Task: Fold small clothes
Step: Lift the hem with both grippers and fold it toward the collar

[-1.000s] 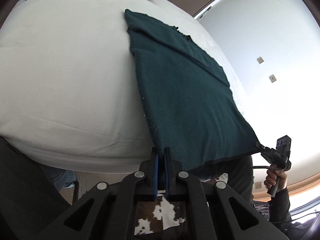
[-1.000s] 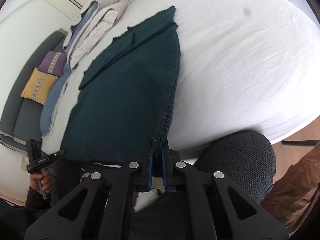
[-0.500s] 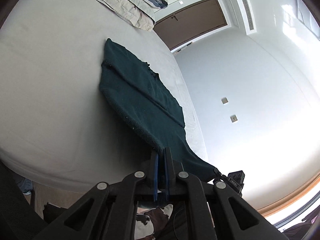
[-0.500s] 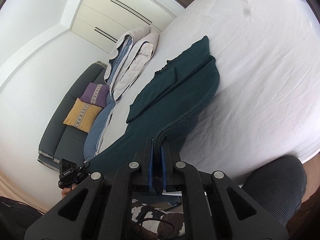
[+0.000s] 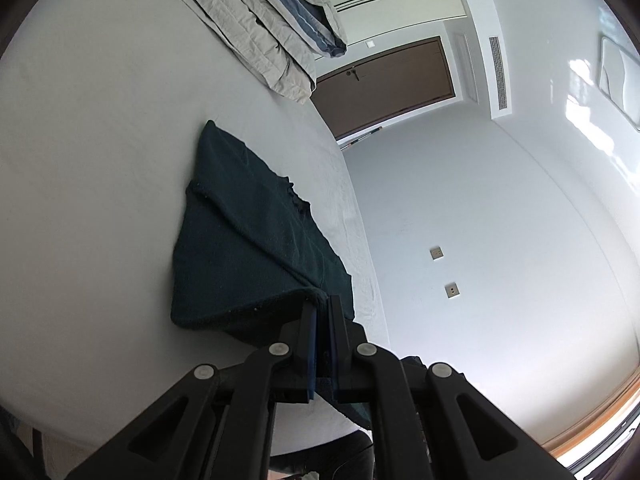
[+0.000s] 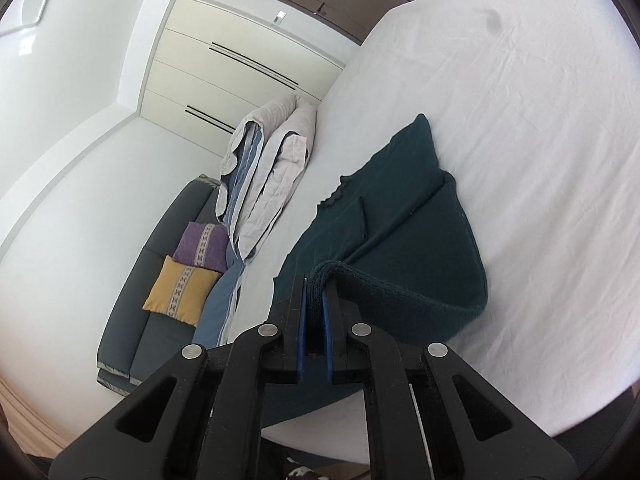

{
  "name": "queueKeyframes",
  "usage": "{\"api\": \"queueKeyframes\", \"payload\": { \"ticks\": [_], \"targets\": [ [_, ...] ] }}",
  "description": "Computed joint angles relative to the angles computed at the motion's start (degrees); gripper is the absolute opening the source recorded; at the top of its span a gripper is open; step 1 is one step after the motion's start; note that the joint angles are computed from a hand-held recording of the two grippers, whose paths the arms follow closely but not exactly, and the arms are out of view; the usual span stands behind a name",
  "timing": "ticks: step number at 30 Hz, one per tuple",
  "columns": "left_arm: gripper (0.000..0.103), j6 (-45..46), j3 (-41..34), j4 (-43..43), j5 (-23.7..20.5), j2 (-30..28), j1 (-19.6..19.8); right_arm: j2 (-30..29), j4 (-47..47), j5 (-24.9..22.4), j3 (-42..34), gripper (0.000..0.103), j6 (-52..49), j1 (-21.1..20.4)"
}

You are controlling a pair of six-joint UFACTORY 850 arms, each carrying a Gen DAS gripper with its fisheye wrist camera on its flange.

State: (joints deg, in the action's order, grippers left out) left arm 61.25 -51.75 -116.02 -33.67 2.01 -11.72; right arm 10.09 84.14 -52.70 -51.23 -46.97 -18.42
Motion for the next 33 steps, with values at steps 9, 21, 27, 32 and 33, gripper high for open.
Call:
{"api": "queueKeyframes", "payload": {
  "ticks": [9, 21, 27, 32, 33],
  "targets": [
    [0.005, -0.3, -12.7, -2.9, -1.9, -12.5, 3.0, -14.2, 3.2, 7.9, -14.7, 0.006, 1.1, 4.6],
    [0.005, -14.3, -35.8, 9.0, 1.8, -31.9, 5.3, -37.7, -11.7, 16.6, -43.8, 0.006, 15.6, 10.3],
    [0.005, -25.7, -46.3, 17.9, 3.4, -40.3, 6.1, -49.5, -23.8, 18.4, -58.2, 0.006, 29.9, 11.8],
    [0.006, -39.6, -56.0, 32.3, 4.7, -47.4, 5.9, -59.7, -37.0, 17.0, -71.2, 0.008, 43.3, 12.6],
    [0.006, -42.7, -57.4, 35.5, 5.3, -48.4, 5.8, -61.9, -39.7, 16.0, -73.9, 0.008, 46.4, 12.7]
  ]
}}
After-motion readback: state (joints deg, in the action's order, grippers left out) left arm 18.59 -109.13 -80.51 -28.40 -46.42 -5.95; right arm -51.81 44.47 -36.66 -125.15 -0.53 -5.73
